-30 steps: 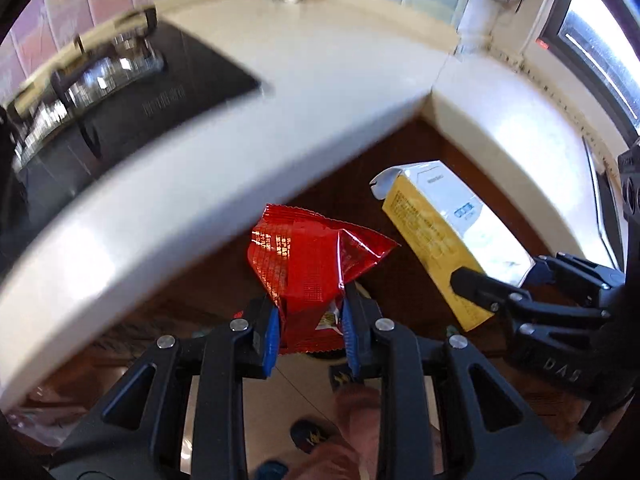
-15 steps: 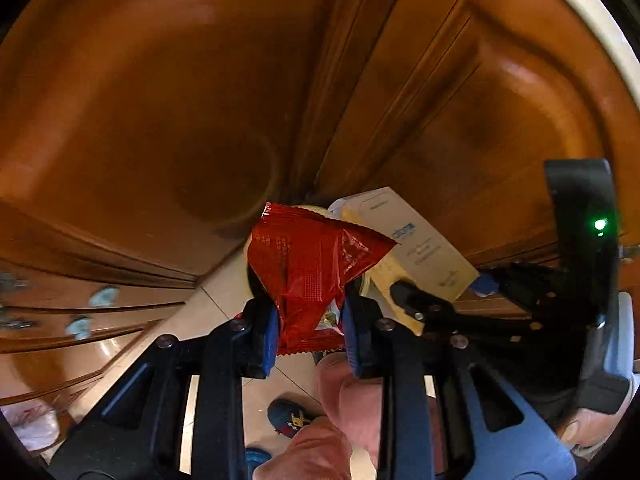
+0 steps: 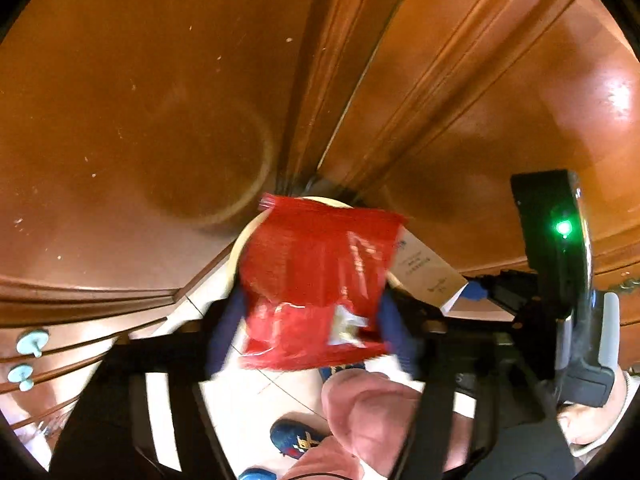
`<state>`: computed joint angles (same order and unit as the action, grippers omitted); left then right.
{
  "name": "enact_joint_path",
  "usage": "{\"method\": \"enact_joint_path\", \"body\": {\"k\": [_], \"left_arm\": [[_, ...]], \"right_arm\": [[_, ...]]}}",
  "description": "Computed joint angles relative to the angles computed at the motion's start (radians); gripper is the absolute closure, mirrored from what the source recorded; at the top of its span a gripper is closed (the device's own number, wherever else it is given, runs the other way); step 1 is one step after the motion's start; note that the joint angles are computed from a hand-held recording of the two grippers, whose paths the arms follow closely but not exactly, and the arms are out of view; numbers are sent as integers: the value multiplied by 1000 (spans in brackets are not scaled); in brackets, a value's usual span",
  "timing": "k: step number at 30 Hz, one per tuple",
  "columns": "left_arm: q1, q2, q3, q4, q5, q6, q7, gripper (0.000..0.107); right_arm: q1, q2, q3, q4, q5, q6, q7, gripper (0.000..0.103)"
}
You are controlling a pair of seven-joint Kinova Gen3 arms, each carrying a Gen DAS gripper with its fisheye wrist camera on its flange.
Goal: Collect trash
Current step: 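Open both grippers to drop the box and bag into the bin, then raise both tools back toward the foil ball and paper cup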
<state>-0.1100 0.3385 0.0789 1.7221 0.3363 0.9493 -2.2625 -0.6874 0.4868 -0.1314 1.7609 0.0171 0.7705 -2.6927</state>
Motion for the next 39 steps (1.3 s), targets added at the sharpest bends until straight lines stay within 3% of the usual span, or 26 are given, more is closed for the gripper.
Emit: {"method": "enact_joint_path", "body": {"k": [4,11,19,23,30,39], "left_arm": [[10,26,-6,-19,-25,-7,19,26],[-6,26,-2,-36,-33,8,17,25],[-13,-32,-8,-61,-24,73,14,25],[-16,-83,-19,-111,-21,167,28,25],[-13,-174,-39,-244,-14,355,43,25],[-44,-235,-75,-539,54,619,59,25]], "right_arm": [[15,1,-2,-5,-3,-14,15,37],[43,-12,11,-37,-18,10,20,37],[30,-60,19,-117,19,122,-17,37],[25,-103,12,-158,39,202,-38,37],[3,-175,-10,-336,82,435,-62,37],[-55,-198,-23,-683,157,761,-54,37]]}}
